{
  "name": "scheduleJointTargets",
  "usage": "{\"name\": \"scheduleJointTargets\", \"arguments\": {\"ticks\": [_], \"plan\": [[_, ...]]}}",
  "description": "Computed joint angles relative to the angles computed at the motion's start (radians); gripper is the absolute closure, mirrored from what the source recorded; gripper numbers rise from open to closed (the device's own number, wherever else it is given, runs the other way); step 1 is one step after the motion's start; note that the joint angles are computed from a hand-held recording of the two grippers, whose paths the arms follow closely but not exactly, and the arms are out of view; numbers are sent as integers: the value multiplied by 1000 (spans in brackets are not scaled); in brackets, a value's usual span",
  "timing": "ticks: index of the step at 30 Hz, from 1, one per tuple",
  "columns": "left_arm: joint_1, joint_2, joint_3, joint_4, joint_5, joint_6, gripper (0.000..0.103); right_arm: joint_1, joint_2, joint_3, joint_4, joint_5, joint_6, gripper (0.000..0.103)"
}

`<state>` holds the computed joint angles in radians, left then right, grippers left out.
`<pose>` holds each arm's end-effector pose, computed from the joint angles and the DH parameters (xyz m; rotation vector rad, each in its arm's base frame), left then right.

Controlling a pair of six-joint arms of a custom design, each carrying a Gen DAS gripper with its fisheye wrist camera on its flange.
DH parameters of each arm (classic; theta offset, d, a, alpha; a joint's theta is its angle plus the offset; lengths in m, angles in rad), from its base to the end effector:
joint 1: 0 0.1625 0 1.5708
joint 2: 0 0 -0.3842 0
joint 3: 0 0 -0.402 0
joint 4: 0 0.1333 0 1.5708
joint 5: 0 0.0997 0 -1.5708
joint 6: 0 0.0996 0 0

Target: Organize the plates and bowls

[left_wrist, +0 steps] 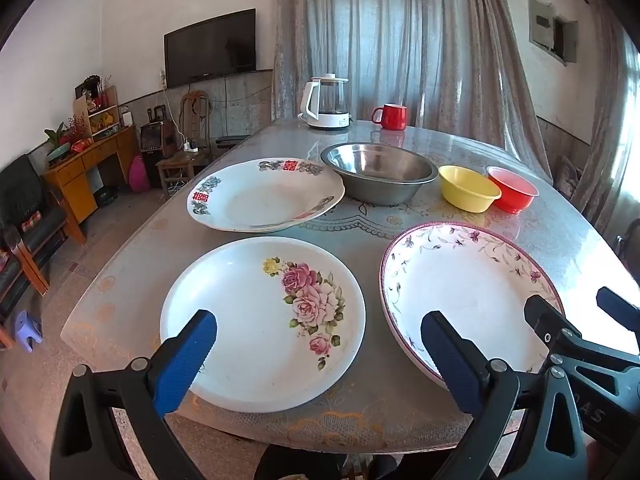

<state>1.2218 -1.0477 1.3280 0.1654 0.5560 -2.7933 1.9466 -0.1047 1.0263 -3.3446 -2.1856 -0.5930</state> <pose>0.0055 -0.6221 0.2715 0.0227 1.9718 -1.1737 0.3466 -0.6717 -0.0961 0.7727 -2.1754 0.9524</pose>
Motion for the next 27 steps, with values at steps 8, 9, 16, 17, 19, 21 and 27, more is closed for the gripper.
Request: {"name": "scheduleJointTargets", "arguments": {"ticks": [8, 9, 16, 17, 19, 21, 27], "plan": [[5, 1, -3, 21, 3, -27, 0, -3, 8, -9, 6, 3, -1, 1], [3, 0, 3, 19, 1, -28, 0, -1, 6, -1, -8, 4, -9, 1], [9, -1, -5, 43, -2, -44, 0, 1, 12, -13, 4, -2, -8, 1], [10, 0, -6, 43, -2, -46, 0, 1, 12, -14, 5, -2, -8, 1], [12, -5, -5, 44, 1, -50, 0, 1, 11, -11, 5, 1, -10, 1], [13, -5, -6, 41, 0, -49, 0, 1, 14, -16, 5, 2, -13, 1], [14, 1, -11, 49, -4, -49, 0, 0, 18, -24, -15, 14, -41, 1]]}}
